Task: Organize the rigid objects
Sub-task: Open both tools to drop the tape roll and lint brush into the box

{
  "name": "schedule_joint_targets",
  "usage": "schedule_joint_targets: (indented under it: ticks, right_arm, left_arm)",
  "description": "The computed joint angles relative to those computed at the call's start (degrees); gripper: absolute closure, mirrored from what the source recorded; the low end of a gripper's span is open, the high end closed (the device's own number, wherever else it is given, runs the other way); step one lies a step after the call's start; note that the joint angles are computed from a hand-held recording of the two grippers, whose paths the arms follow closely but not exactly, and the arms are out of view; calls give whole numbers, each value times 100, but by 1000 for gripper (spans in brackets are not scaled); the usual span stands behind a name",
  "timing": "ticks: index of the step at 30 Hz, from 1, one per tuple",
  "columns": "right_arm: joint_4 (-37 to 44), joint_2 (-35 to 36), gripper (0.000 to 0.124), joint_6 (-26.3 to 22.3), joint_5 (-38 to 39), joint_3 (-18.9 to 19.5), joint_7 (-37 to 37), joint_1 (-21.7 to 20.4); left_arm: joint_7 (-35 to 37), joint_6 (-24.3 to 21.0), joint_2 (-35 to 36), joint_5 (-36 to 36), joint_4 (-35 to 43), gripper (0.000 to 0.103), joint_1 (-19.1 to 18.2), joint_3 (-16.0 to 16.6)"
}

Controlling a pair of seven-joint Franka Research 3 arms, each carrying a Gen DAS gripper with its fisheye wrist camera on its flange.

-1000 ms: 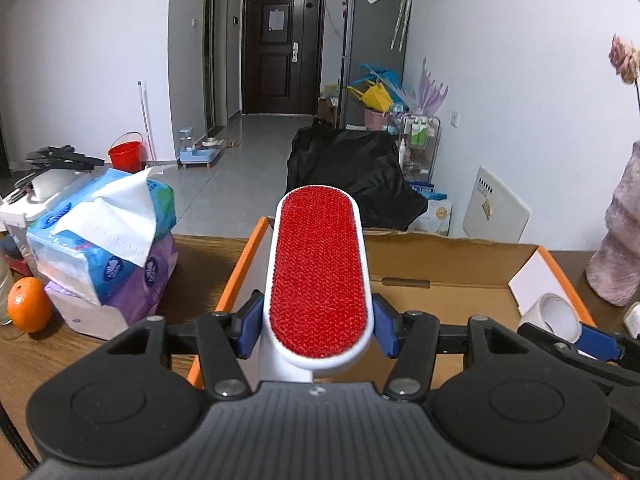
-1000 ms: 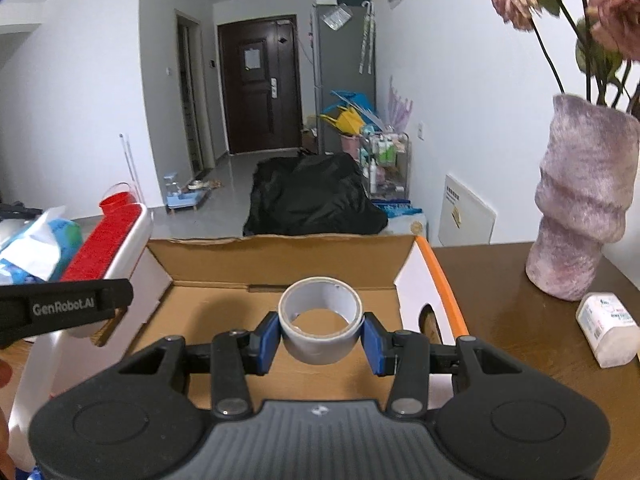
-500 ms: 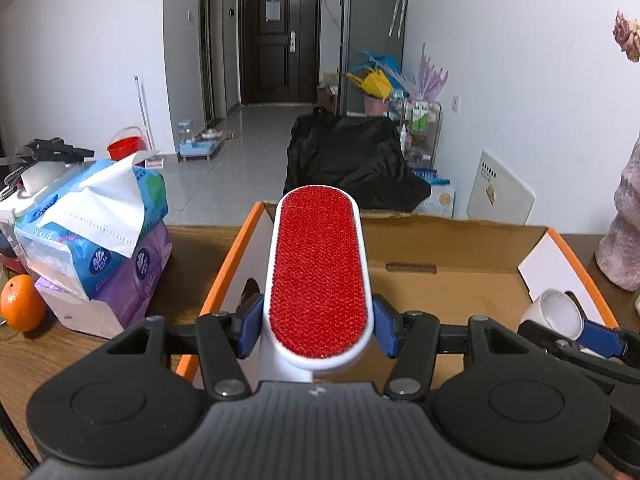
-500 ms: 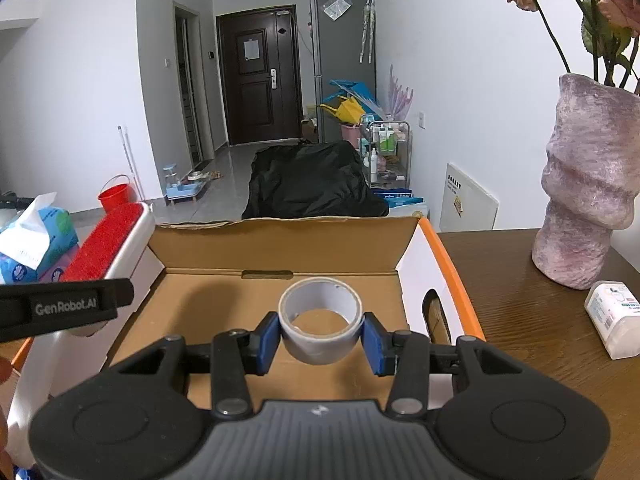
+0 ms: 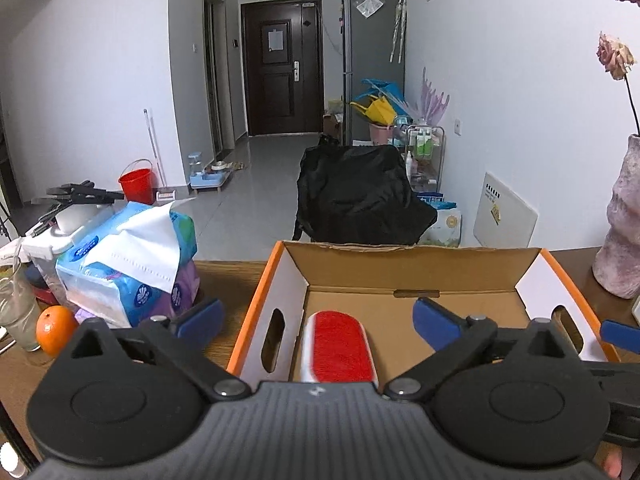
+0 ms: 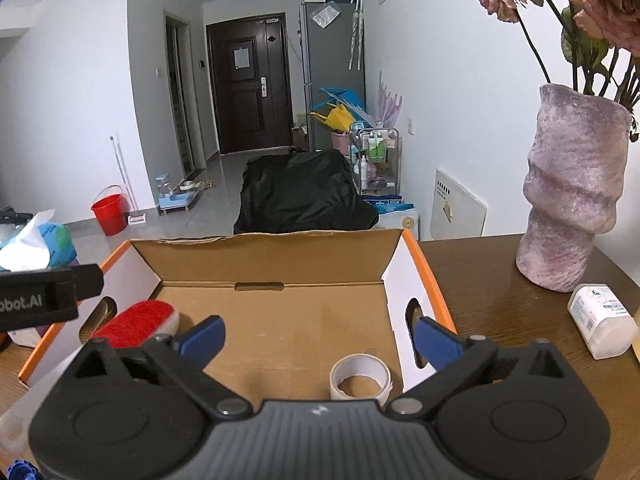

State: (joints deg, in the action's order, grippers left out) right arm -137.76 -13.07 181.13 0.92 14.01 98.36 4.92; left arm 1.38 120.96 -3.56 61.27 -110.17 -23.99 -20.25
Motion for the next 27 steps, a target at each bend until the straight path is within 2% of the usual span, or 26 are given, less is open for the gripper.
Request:
schedule_joint_targets:
  ticks: [12,19,27]
  right_arm:
    - [-30,-143,21,-168,-198,105,228,-137]
    - [-260,-442,21,-103,-73,-73,8,87]
    - [-667,-896,21,148,422,-327,-522,425]
  left_arm:
    - [-37,97,-218,-140,-252,0,64,-10]
    - [-107,110,-472,-115,-466,0,107,-131]
    - [-327,64,-753,37,-690,0,72,-329]
